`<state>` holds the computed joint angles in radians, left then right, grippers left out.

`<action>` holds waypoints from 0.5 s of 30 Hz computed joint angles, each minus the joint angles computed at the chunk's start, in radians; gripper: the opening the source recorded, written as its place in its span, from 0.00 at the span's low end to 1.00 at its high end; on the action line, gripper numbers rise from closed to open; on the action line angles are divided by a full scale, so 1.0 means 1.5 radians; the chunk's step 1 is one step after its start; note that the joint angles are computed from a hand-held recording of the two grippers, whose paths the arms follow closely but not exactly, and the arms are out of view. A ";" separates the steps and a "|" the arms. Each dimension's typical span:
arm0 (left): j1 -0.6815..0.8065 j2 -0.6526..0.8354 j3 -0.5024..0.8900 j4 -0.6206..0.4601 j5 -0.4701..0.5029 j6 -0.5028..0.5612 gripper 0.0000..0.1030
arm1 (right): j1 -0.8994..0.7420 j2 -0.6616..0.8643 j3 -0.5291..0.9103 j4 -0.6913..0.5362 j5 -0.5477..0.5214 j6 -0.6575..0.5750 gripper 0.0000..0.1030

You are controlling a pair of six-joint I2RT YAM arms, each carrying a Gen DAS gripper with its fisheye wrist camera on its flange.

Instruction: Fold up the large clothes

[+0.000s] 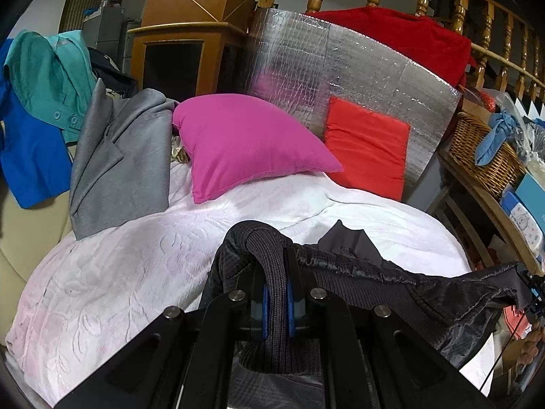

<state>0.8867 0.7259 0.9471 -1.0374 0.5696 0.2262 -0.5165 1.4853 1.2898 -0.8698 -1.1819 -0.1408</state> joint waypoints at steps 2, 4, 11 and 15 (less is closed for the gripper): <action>-0.045 0.010 -0.011 0.037 -0.038 -0.035 0.09 | 0.021 0.011 0.000 0.045 0.019 0.039 0.09; -0.081 0.025 -0.018 0.064 -0.067 -0.058 0.09 | 0.042 0.030 0.004 0.087 0.040 0.074 0.09; -0.197 0.105 -0.036 0.166 -0.175 -0.125 0.09 | 0.107 0.107 0.043 0.177 0.107 0.157 0.09; -0.241 0.168 -0.032 0.216 -0.219 -0.149 0.09 | 0.140 0.162 0.084 0.201 0.145 0.181 0.08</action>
<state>0.5252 0.9783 0.8987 -0.7139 0.2404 0.0033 -0.3066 1.7282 1.4154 -0.5686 -0.9647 0.1309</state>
